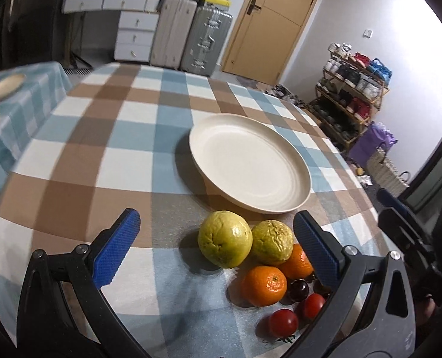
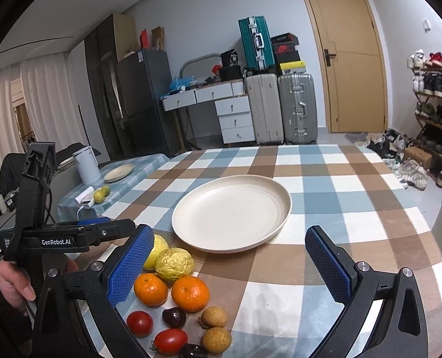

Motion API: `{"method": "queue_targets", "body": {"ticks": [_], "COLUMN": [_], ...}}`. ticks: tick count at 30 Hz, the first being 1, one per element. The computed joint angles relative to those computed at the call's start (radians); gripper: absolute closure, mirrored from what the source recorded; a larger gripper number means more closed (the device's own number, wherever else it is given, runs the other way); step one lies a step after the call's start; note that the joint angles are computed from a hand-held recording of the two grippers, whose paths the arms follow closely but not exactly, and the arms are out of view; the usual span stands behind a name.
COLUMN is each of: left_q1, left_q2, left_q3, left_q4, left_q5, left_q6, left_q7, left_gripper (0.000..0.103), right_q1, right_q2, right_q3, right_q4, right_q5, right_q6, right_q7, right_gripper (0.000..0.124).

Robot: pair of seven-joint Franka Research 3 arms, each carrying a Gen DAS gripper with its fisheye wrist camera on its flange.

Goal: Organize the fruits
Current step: 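Close the left gripper around the smooth yellow-green citrus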

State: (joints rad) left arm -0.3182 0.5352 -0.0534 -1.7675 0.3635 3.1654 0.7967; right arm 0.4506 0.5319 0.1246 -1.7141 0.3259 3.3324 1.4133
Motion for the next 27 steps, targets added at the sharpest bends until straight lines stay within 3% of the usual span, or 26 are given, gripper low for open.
{"method": "queue_targets", "body": {"ticks": [4,10,15,22,24,27], "left_q1": [0.215,0.391,0.493,0.521,0.534,0.528], "left_q2": [0.082,0.213,0.348,0.464,0.5,0.546], "left_q3": [-0.247,-0.48,-0.643,-0.723,-0.755,-0.773], "left_q4": [0.055,0.147,0.246,0.355,0.385,0.447], "left_q5": [-0.059,-0.149,-0.207,-0.31,-0.341,-0.382], "left_q6": [-0.014,-0.064,-0.124,-0.194,-0.226,-0.262], "left_q7": [0.13,0.314,0.49,0.62,0.664,0.717], "left_gripper": [0.001,0.008,0.023,0.04,0.054,0.057], "right_q1": [-0.028,-0.107,-0.101,-0.076,-0.068,-0.054], "right_q2": [0.035,0.062,0.081,0.094,0.098,0.104], "right_q3": [0.024,0.122,0.112,0.082,0.073,0.057], "right_q4": [0.052,0.088,0.125,0.158,0.168,0.184], "right_q5": [-0.018,-0.003,0.005,0.01,0.01,0.01], "right_q6": [-0.043,-0.078,-0.115,-0.148,-0.157,-0.174], "right_q7": [-0.009,-0.009,-0.006,-0.009,-0.008,-0.002], "right_gripper": [0.021,0.021,0.021,0.021,0.021,0.021]}}
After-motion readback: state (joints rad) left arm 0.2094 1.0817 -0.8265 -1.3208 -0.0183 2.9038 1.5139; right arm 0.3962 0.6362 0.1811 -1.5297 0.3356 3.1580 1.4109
